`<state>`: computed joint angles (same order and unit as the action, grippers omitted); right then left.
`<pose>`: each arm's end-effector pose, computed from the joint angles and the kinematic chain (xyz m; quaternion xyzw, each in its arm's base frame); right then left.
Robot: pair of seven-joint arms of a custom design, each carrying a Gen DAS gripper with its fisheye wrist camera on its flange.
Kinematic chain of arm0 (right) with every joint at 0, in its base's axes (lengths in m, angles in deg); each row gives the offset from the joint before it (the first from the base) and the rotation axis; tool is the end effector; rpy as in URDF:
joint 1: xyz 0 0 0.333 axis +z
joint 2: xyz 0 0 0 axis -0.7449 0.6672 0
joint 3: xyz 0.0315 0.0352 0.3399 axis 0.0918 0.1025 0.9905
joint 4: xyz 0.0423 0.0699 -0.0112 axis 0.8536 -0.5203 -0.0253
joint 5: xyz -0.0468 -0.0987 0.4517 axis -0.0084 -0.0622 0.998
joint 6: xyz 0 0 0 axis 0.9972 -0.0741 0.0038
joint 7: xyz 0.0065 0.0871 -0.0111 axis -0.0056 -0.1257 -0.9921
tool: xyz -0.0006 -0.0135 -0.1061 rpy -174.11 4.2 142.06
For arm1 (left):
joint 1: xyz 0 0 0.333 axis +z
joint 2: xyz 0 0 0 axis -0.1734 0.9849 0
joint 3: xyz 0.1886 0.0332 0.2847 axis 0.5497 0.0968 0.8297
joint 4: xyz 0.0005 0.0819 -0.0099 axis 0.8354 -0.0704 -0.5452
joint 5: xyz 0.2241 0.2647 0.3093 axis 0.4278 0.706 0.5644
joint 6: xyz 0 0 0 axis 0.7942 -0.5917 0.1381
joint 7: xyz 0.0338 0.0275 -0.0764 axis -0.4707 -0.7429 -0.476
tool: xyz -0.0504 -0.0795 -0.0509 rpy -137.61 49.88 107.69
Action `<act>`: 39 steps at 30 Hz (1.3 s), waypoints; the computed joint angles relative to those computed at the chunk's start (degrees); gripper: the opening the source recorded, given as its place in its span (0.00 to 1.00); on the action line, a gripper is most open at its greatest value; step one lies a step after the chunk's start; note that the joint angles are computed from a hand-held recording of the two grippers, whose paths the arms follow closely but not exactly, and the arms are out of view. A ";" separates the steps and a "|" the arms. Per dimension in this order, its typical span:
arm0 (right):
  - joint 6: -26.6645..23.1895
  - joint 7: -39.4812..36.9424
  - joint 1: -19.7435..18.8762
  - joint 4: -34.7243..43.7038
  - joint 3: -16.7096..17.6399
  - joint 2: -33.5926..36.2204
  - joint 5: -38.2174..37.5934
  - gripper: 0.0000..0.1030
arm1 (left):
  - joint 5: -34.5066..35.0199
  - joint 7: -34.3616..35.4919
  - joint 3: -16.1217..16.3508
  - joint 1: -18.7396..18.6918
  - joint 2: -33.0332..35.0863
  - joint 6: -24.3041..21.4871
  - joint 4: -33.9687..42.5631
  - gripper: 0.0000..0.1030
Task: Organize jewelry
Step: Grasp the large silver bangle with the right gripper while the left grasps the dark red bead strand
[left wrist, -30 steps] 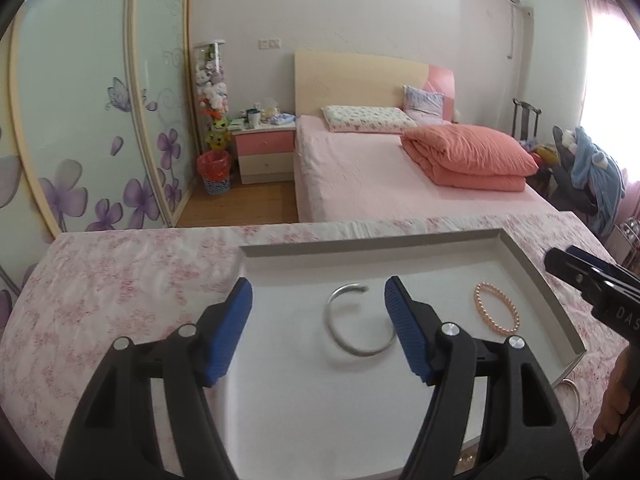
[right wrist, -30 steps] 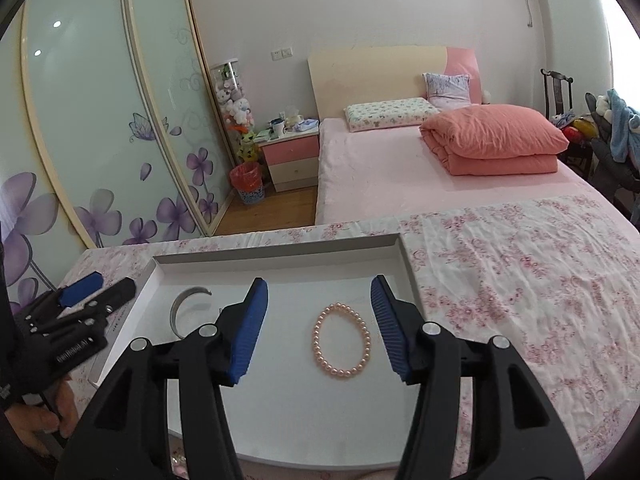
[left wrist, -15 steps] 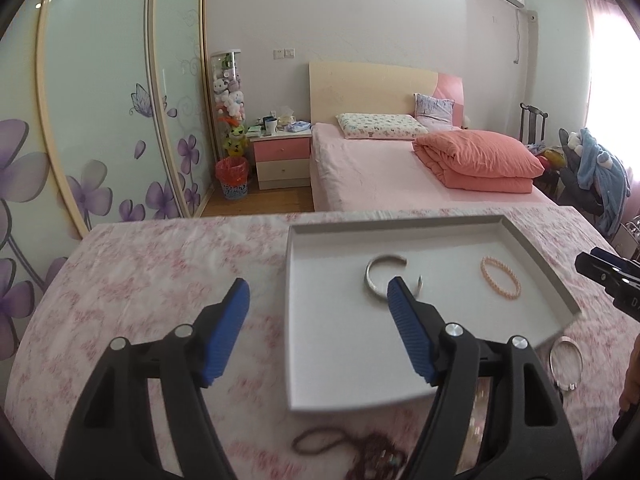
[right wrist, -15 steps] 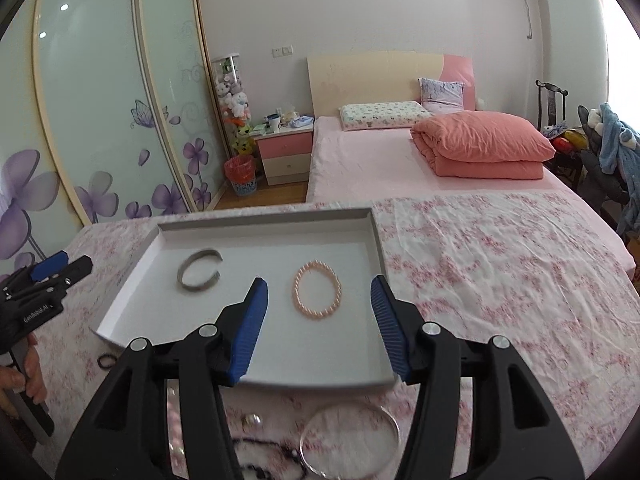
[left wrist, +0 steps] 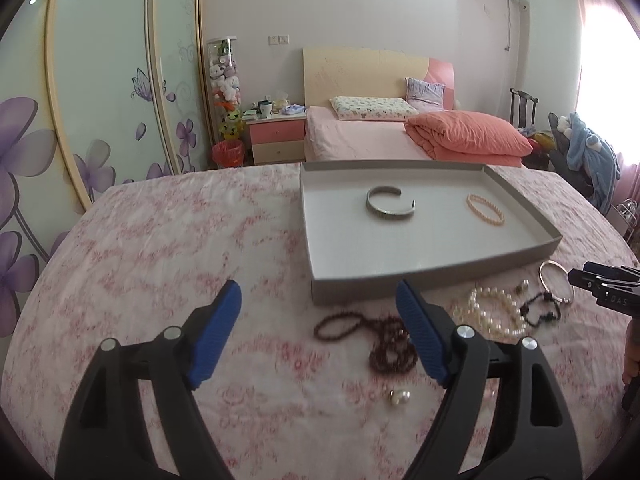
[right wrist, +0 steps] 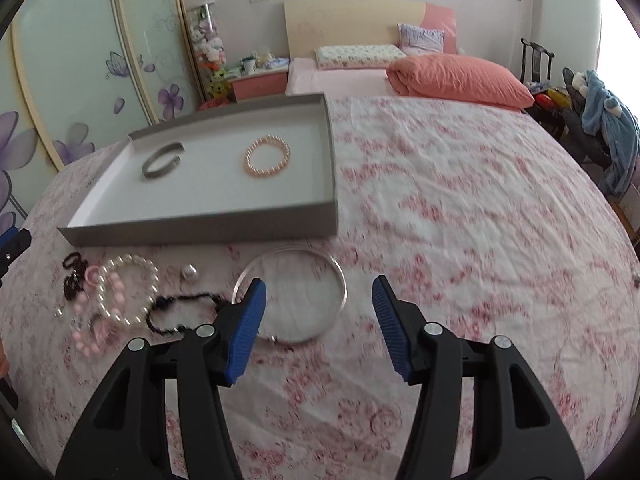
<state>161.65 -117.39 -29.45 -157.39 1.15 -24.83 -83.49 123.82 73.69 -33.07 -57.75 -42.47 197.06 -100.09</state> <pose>0.4209 0.2694 0.3786 -0.5342 0.7648 -0.2636 0.2453 0.5130 -0.1273 0.4007 -0.4937 0.7497 -0.3617 0.2517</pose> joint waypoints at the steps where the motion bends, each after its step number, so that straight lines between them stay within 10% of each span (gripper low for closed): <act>1: 0.46 0.05 0.09 -0.15 -0.22 0.19 0.55 0.58 | 0.69 -0.36 1.61 -1.58 -0.35 -0.31 -0.13 0.76; 4: 0.57 -0.22 0.33 0.27 -0.24 1.09 1.36 0.63 | -1.28 2.54 7.45 -7.94 -1.82 -1.65 -1.05 0.76; 19: -4.94 -3.70 2.44 6.84 -1.28 7.82 3.85 0.75 | -13.86 15.18 12.11 -14.58 -2.63 -2.87 -3.28 0.76; 39: -7.00 -2.37 1.72 3.71 -1.79 4.33 4.84 0.72 | -28.47 28.95 11.43 -16.10 -1.73 -3.00 -5.03 0.80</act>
